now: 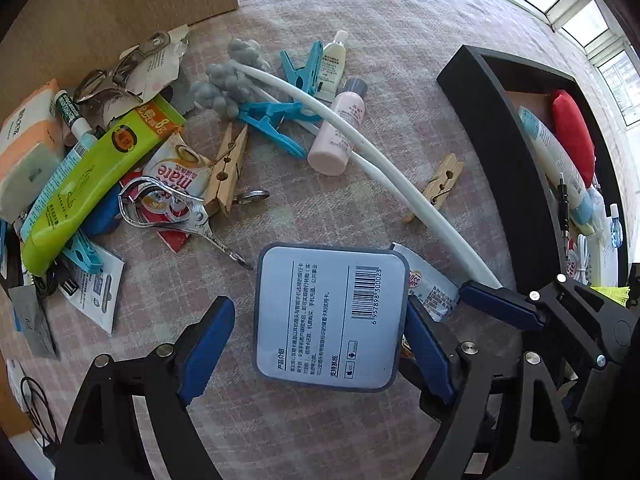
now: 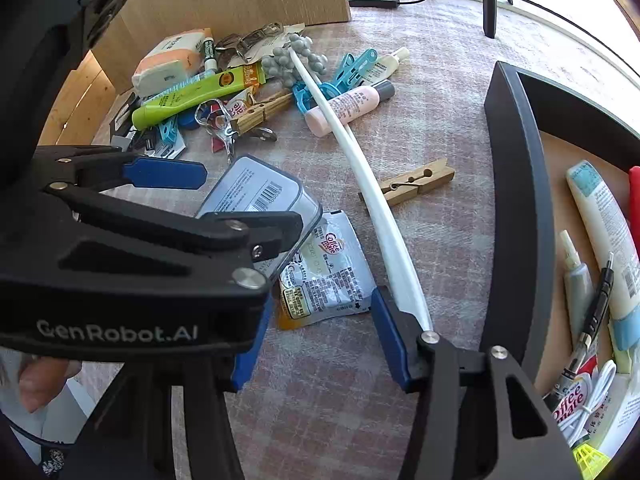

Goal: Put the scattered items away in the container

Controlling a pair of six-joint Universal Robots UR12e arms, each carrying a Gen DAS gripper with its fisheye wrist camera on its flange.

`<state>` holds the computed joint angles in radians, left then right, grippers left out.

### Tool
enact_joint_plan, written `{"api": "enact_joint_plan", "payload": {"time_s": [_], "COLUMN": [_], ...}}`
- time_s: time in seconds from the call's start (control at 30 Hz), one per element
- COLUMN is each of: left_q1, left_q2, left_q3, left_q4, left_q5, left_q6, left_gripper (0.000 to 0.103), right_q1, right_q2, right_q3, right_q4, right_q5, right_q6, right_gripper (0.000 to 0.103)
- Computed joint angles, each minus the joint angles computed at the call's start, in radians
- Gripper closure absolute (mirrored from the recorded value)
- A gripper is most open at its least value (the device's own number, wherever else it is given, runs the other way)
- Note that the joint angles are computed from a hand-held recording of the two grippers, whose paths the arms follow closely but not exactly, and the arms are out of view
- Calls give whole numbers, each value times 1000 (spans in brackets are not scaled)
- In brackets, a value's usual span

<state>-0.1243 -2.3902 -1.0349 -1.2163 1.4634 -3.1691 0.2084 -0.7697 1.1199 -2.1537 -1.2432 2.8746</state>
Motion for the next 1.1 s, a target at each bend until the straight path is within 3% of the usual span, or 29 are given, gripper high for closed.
{"api": "enact_joint_plan", "payload": {"time_s": [0.1,0.17,0.2,0.6,0.67,0.73,0.83,1.1], "left_q1": [2,10,12,41,50,57,68,85], "left_q2": [3,19,19,81,95,115,134,199], "left_q3": [-9,-36,-38,-157,-181,-218,-256,-345], "left_q4": [20,37,37,138,156,178,201,267], "left_q5": [17,18,19,-6,-6,-13,-30,-26], "left_q6": [0,-2,-7,-71,-72,-79,-106,-149], "left_gripper": [21,33,34,35,35,35,35,35], "right_q1": [2,3,5,36,40,45,39,8], "right_q2": [0,2,4,25,24,19,16,0], "right_q3": [0,1,-1,-28,-23,-14,-15,-3], "right_q4": [-7,-13,-13,-28,-42,-61,-40,-9], "right_q5": [-5,-5,-10,-90,-113,-148,-141,-48], "right_q6": [-15,-25,-33,-138,-155,-173,-178,-82], "right_gripper": [48,48,48,44,47,59,65,67]}}
